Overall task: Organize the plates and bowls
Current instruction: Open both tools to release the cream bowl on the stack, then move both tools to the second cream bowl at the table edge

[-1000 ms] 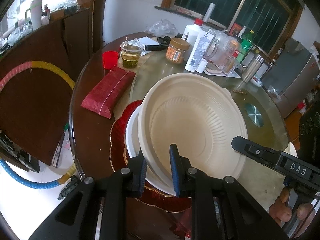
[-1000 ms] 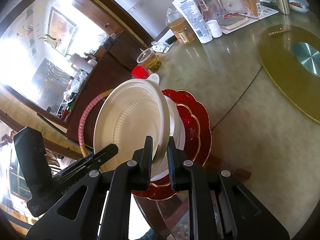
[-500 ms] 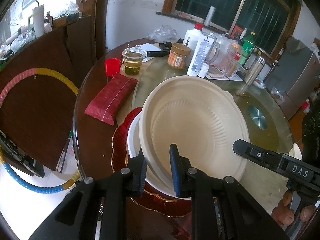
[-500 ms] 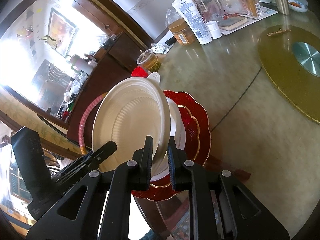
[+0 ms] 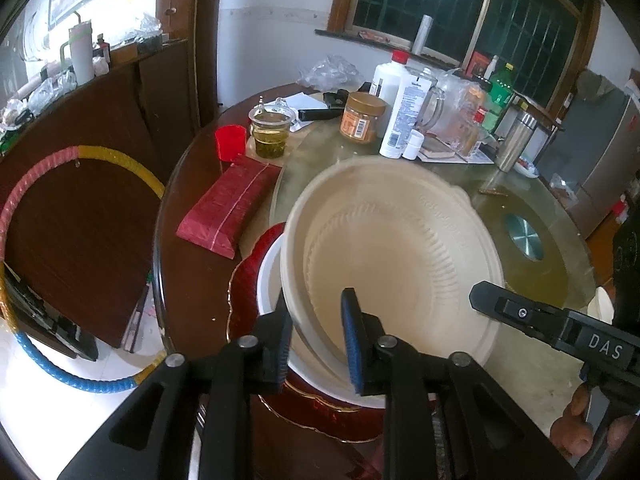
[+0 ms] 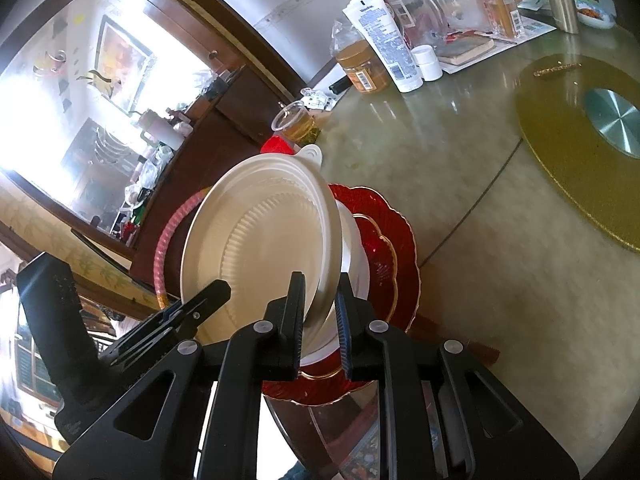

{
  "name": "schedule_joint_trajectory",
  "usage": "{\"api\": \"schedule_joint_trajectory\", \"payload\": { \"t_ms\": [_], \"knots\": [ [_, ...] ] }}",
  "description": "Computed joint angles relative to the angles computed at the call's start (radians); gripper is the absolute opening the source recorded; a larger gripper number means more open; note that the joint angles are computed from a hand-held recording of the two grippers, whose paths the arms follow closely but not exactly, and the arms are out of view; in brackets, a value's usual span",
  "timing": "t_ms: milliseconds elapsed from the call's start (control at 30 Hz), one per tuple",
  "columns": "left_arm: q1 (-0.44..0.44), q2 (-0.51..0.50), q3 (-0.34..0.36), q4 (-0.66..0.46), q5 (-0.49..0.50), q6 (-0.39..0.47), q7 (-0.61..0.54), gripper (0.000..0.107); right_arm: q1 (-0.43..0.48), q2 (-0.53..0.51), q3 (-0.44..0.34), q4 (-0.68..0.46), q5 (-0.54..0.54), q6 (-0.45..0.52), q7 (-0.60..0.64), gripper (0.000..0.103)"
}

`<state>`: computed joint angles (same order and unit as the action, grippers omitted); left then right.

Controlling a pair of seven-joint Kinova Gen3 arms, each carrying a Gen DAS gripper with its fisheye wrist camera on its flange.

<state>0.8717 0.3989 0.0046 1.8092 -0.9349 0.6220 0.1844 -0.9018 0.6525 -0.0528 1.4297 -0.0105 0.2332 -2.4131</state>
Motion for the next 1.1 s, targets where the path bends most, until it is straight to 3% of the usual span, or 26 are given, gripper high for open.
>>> {"api": "schedule_joint_trajectory", "payload": {
  "t_ms": [100,533,633,733,800,867,900,967,1033,1100],
  "knots": [
    [0.026,0.005,-0.020,-0.004,-0.021,0.021,0.027,0.038,0.006,0.000,-0.007,0.004,0.000,-0.012,0.005,0.027],
    [0.030,0.018,0.005,-0.021,-0.069,0.092,0.061,0.043,-0.052,-0.024,0.069,0.036,0.021,-0.031,-0.043,0.027],
    [0.035,0.018,0.009,-0.021,-0.088,0.109,0.082,0.054,-0.050,-0.033,0.070,0.061,0.022,-0.062,-0.052,0.042],
    [-0.020,0.013,0.100,-0.010,-0.157,0.158,0.152,0.060,-0.053,-0.046,0.077,0.090,0.014,-0.090,-0.055,0.044],
    [-0.009,0.007,0.118,0.004,-0.218,0.200,0.232,0.061,-0.058,-0.057,0.085,0.116,0.008,-0.119,-0.056,0.044],
    [0.058,-0.004,0.066,0.021,-0.270,0.217,0.314,0.071,-0.072,-0.076,0.108,0.166,-0.010,-0.174,-0.061,0.062],
    [0.104,-0.004,0.029,0.025,-0.292,0.233,0.355,0.077,-0.078,-0.085,0.121,0.191,-0.023,-0.203,-0.062,0.066],
    [0.192,-0.002,-0.018,0.024,-0.355,0.301,0.436,0.080,-0.083,-0.099,0.133,0.228,-0.055,-0.240,-0.053,0.079],
    [0.231,0.019,-0.017,0.021,-0.433,0.363,0.517,0.081,-0.080,-0.117,0.138,0.274,-0.086,-0.275,-0.035,0.087],
    [0.269,0.040,-0.019,0.011,-0.508,0.408,0.568,0.086,-0.121,-0.131,0.196,0.307,-0.127,-0.282,-0.021,0.090]
  ]
}}
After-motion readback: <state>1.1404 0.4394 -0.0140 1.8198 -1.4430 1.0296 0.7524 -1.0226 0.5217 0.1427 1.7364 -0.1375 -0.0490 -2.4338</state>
